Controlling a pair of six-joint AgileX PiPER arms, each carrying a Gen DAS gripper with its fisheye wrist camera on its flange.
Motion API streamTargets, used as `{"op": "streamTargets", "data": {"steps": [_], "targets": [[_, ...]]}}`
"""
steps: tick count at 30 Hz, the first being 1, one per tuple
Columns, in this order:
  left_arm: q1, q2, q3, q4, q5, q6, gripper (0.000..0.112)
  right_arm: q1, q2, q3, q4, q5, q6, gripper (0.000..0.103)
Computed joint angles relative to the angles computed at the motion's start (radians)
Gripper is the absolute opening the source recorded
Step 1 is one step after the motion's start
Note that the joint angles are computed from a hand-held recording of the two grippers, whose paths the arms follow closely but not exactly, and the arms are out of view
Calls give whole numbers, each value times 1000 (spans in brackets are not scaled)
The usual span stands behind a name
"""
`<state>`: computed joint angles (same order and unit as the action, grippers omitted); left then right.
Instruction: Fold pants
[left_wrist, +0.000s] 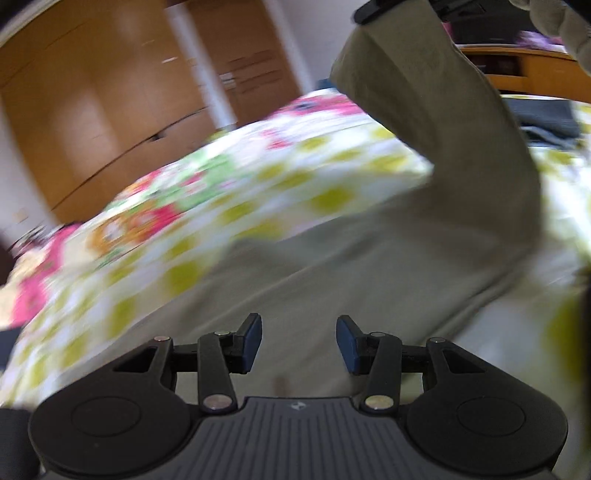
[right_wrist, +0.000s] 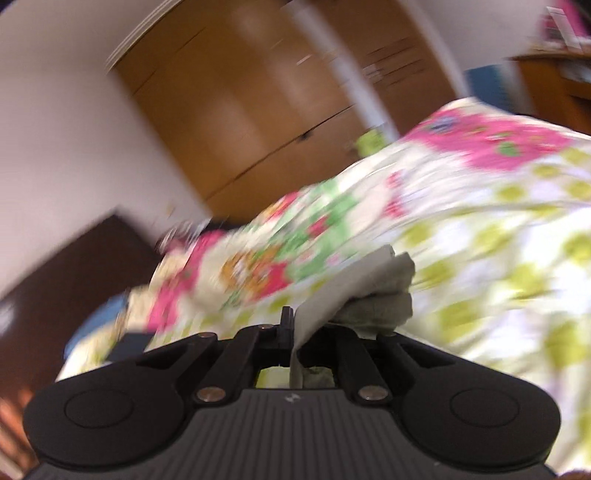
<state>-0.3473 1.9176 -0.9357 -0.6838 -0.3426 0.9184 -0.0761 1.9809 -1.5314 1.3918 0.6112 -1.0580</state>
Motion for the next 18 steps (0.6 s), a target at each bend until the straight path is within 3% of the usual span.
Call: {"op": "streamTargets", "data": {"steps": [4, 7, 9, 12, 15, 18], "targets": [[147, -20, 101, 3, -87, -35, 59, 284, 166, -250, -395, -61, 256, 5], [275, -35, 145, 140, -54, -237, 60, 430, 315, -462, -647, -4, 481, 5], [344, -56, 152, 277, -6, -437, 60, 524, 362, -502, -847, -41, 532, 5], [403, -61, 166, 513, -12, -705, 61, 618, 400, -532, -1047, -26, 569, 5], [431, -65, 175, 637, -14, -822, 61, 681, 379, -453, -1203, -110, 556, 5], [464, -75, 196, 748, -37, -915, 63, 711, 414, -506, -1279, -79, 538, 8]]}}
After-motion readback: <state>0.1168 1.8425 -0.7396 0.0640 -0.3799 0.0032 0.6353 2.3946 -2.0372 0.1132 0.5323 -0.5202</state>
